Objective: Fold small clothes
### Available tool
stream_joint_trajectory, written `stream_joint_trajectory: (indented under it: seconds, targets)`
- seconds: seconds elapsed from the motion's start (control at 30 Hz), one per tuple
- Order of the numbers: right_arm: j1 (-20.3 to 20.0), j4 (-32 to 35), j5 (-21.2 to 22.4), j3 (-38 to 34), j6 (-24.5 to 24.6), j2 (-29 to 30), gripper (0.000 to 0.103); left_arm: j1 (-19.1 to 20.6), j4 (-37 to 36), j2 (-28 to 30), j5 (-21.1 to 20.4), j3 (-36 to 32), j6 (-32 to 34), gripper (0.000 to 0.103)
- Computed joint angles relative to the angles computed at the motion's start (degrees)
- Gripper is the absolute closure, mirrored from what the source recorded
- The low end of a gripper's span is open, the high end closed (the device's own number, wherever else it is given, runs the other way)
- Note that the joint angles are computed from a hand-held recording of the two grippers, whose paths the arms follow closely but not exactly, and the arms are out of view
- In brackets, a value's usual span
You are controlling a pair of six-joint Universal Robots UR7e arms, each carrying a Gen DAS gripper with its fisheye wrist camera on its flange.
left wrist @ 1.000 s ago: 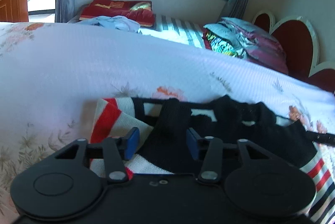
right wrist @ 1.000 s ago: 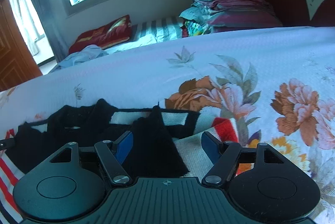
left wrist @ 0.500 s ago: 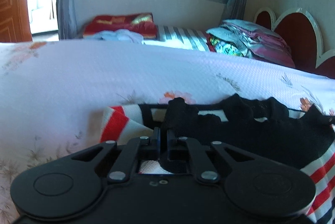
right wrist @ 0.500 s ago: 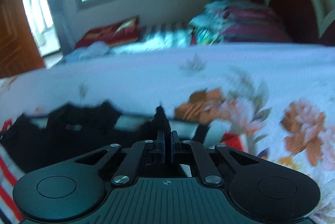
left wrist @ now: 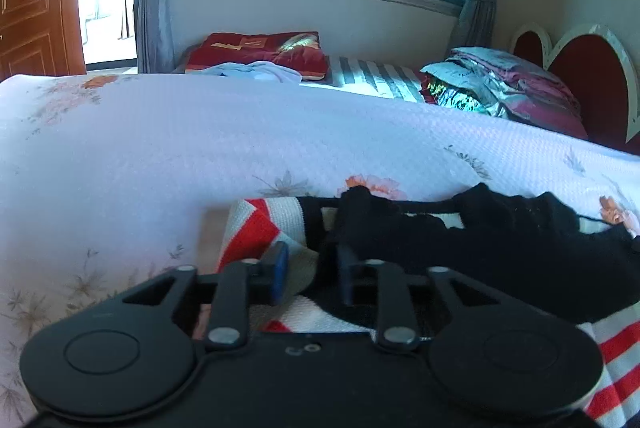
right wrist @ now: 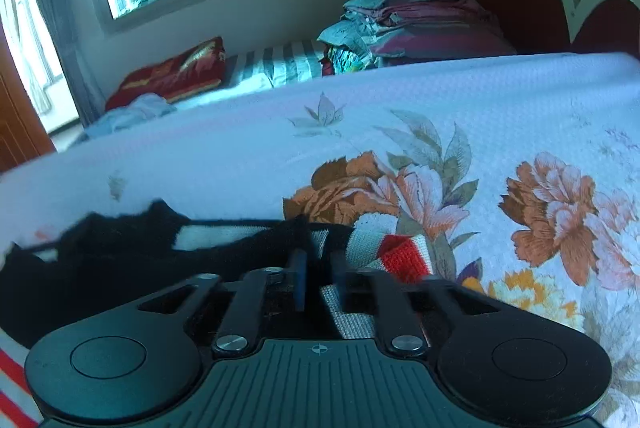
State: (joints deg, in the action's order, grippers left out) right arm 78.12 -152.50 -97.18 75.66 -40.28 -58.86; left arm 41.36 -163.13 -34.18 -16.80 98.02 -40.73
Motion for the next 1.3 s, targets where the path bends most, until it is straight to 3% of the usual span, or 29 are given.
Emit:
stream_joint_trajectory:
  seconds: [0.03, 0.07, 0.17, 0.27, 0.4, 0.5, 0.67, 0.87, 1.13, 1.2, 1.3]
  targets:
    - [0.0, -0.8, 0.7, 0.9, 0.2, -0.8, 0.037, -0.2, 0.2, -0.5, -0.2, 0.5, -0.7, 0.072]
    - [0.0, -2.0, 1.6, 2.2, 0.0, -1.7, 0.034, -0.6, 0.6, -1.0, 0.0, 1.1, -1.5, 0.071]
    - [0.4, -1.5, 3.4, 4.4, -2.4, -4.1, 0.034, -2.3, -1.8, -1.5, 1.1, 2.4, 0.1, 0.07]
    - [1.0, -0.4, 5.4, 7.6, -4.3, -6.5, 0.034, -4.1, -8.6, -0.1, -0.5, 2.1, 8.3, 0.069]
    - [1.7, 2.8, 6.0, 11.5, -6.0, -8.4, 0.062, -5.7, -9.5, 1.8, -5.9, 0.5, 12.2, 0.068]
    - [1.8, 3.5, 5.9, 14.1, -6.4, -9.4, 0.062, -6.2, -8.5, 3.8, -8.6, -1.1, 12.1, 0.068]
    - [1.9, 2.7, 4.8, 18.0, -9.9, -10.9, 0.062, -5.7, -3.0, 4.6, -11.3, -1.6, 7.3, 0.067]
    - [0.4, -1.3, 0.7, 18.4, -12.7, -10.7, 0.062, -5.7, 0.6, 1.6, -9.4, 2.7, 1.7, 0.064]
    - [-0.6, -3.8, -1.4, 17.9, -10.5, -11.3, 0.061, -6.2, 8.0, -2.1, -8.4, 5.7, -8.1, 0.065]
    - [-0.5, -2.4, -0.1, 18.7, -9.0, -12.8, 0.061, -6.7, 10.5, -2.7, -8.7, 5.3, -11.5, 0.066]
    - [-0.4, 0.1, 2.6, 20.3, -8.4, -15.1, 0.061, -7.7, 8.2, -2.7, -9.8, 5.5, -11.7, 0.065]
